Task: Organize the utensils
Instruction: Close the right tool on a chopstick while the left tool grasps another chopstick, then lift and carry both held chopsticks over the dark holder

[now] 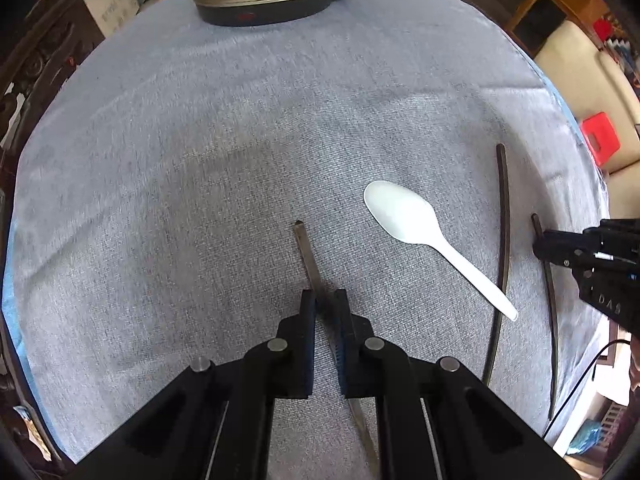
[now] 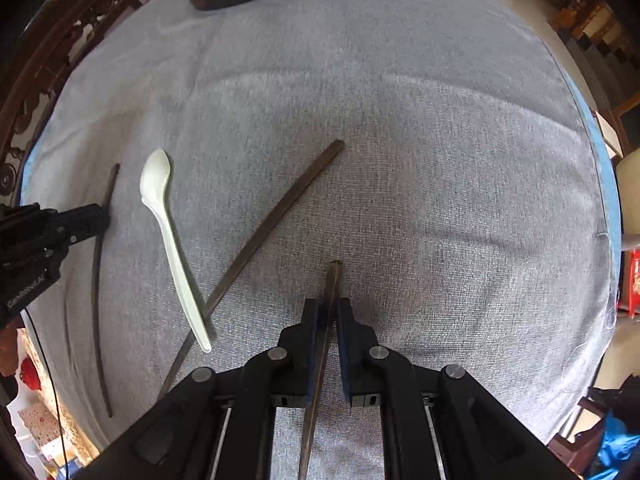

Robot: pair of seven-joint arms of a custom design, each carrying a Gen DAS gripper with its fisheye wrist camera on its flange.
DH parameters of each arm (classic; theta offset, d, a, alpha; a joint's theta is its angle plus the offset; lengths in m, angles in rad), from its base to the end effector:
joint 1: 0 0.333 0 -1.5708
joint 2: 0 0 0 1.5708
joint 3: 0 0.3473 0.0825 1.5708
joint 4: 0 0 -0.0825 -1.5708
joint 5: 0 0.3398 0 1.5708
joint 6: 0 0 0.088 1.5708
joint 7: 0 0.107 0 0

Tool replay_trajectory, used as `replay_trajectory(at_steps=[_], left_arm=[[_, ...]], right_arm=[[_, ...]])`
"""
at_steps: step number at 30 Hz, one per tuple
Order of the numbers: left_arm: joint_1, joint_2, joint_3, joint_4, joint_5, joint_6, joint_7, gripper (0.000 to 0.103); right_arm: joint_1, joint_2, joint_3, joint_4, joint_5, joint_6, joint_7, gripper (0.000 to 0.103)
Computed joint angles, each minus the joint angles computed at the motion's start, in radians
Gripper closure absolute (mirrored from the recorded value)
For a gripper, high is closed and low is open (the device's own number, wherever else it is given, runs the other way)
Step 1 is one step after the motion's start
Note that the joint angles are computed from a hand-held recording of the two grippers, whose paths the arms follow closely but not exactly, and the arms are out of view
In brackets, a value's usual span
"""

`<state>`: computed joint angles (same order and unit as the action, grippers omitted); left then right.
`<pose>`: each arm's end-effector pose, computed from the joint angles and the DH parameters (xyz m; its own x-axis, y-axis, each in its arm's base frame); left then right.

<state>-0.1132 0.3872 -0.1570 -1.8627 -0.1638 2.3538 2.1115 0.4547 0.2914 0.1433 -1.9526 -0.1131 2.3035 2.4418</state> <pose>0.6017 -0.1587 0.3798 -0.6376 -0.7623 0.1107 -0.7675 0.6165 -0.1757 0.4923 0.3252 0.3946 -0.2051 -0.9786 -0.0168 -0.9756 0.2058 -0.0763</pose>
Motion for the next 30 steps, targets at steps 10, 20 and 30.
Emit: replay_trajectory(at_steps=[10,20,30], left_arm=[[-0.003,-0.013,0.003,-0.051,-0.003,0.097,-0.016,0.097],[0.095,-0.152,-0.019,-0.169,-0.207,0.168,0.104,0.098],[0.119,-0.397,0.013,-0.357,-0.503,0.322,0.361,0.098]], right_arm=[[0.028,0.023,-0.009,0.018,-0.058,0.018,0.028,0.093],[0.057,-0.119,-0.017,-0.145,-0.181,0.196,0.227,0.095],[0.096,-0.322,0.048,-0.252,-0.537,0.137,0.622,0.095]])
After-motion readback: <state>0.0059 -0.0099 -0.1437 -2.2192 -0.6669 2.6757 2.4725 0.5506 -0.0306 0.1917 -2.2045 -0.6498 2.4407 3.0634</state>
